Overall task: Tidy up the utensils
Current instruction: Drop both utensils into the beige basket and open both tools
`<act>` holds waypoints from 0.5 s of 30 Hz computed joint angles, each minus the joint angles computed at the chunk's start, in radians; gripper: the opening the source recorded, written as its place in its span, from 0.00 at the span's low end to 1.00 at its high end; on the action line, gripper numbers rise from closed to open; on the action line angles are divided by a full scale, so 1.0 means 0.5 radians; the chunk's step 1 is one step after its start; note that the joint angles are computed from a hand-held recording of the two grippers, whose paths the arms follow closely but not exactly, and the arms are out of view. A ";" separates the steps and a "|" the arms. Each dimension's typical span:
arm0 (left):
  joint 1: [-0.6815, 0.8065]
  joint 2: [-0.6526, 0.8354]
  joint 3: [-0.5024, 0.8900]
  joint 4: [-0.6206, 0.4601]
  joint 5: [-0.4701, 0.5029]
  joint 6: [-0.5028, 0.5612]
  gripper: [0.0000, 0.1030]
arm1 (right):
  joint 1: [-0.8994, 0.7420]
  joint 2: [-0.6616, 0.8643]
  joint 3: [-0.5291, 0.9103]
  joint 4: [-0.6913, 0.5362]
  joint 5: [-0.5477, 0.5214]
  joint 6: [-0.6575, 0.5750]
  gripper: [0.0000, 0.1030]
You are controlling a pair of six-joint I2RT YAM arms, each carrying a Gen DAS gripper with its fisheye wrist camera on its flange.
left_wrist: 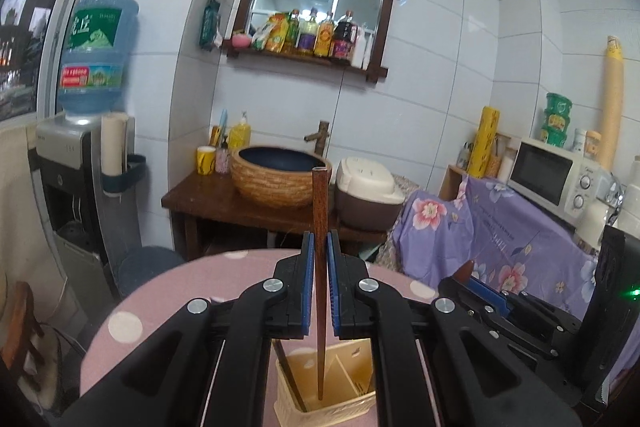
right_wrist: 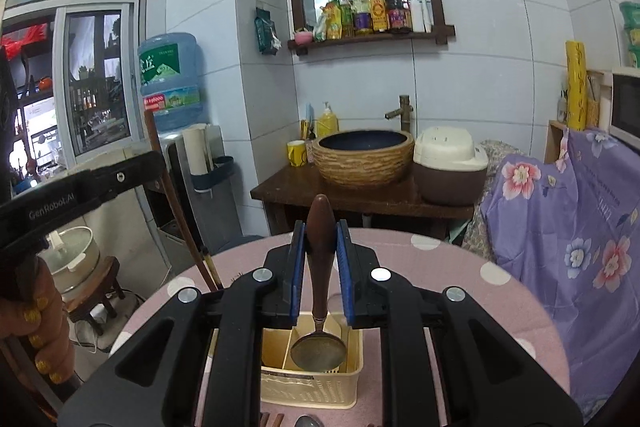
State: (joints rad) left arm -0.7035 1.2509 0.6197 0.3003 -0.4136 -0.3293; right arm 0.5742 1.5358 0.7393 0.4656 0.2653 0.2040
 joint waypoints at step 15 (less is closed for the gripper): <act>0.031 0.473 -0.175 0.346 0.078 -0.144 0.02 | 0.039 0.401 -0.105 0.282 0.034 0.082 0.16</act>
State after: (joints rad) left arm -0.6881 1.4872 0.5322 0.4735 -0.3744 -0.4015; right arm 0.5938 1.7361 0.6868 0.6068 0.2822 0.2449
